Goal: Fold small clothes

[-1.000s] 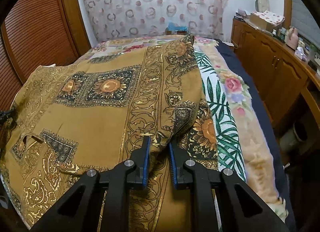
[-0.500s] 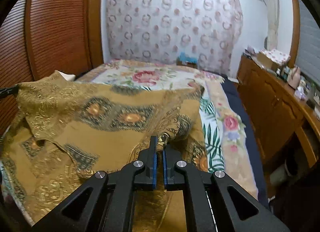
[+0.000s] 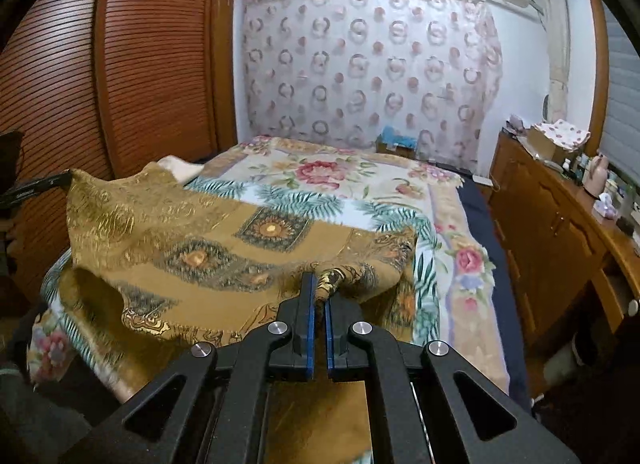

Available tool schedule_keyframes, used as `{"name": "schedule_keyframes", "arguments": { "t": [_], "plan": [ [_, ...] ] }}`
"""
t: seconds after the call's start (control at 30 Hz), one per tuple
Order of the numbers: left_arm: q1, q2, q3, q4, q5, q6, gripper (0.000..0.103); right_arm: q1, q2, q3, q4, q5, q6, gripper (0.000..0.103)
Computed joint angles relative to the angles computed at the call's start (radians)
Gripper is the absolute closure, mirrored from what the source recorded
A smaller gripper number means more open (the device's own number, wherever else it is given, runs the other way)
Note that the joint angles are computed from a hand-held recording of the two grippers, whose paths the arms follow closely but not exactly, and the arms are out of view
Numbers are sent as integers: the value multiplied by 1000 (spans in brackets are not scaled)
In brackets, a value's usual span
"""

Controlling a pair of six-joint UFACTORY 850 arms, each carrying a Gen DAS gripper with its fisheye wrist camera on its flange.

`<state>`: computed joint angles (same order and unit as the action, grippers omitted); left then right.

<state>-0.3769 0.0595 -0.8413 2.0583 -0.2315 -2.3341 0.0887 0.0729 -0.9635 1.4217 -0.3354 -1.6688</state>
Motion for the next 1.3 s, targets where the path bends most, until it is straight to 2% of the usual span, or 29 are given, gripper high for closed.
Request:
{"name": "schedule_keyframes", "arguments": {
  "t": [0.07,0.23,0.4,0.73,0.83,0.9,0.93,0.97,1.03,1.1,1.23,1.3],
  "plan": [
    [-2,17,30,-3,-6,-9,98,-11,23,20,-41,-20,37,100],
    [1,-3,65,-155,-17,109,98,-16,67,71,-208,-65,206,100],
    [4,-29,99,-188,4,97,98,-4,36,88,-341,-61,321,100],
    [-24,-21,118,-253,-35,134,98,22,26,59,-422,-57,436,100],
    [-48,-6,136,-283,-92,132,86,42,55,91,-474,-8,503,100],
    [-60,8,150,-293,-131,115,80,51,76,115,-433,7,463,100],
    [-57,16,156,-276,-130,91,72,56,85,124,-429,19,461,100],
    [-52,22,162,-254,-123,63,59,64,95,129,-438,33,472,100],
    [-37,20,163,-237,-109,46,56,69,107,140,-413,46,444,100],
    [-27,1,147,-304,-105,115,55,82,119,144,-427,72,460,99],
    [-9,-36,128,-327,-95,129,55,106,139,150,-468,130,524,86],
    [3,-56,117,-341,-71,138,55,112,149,154,-478,144,545,68]
  ]
}}
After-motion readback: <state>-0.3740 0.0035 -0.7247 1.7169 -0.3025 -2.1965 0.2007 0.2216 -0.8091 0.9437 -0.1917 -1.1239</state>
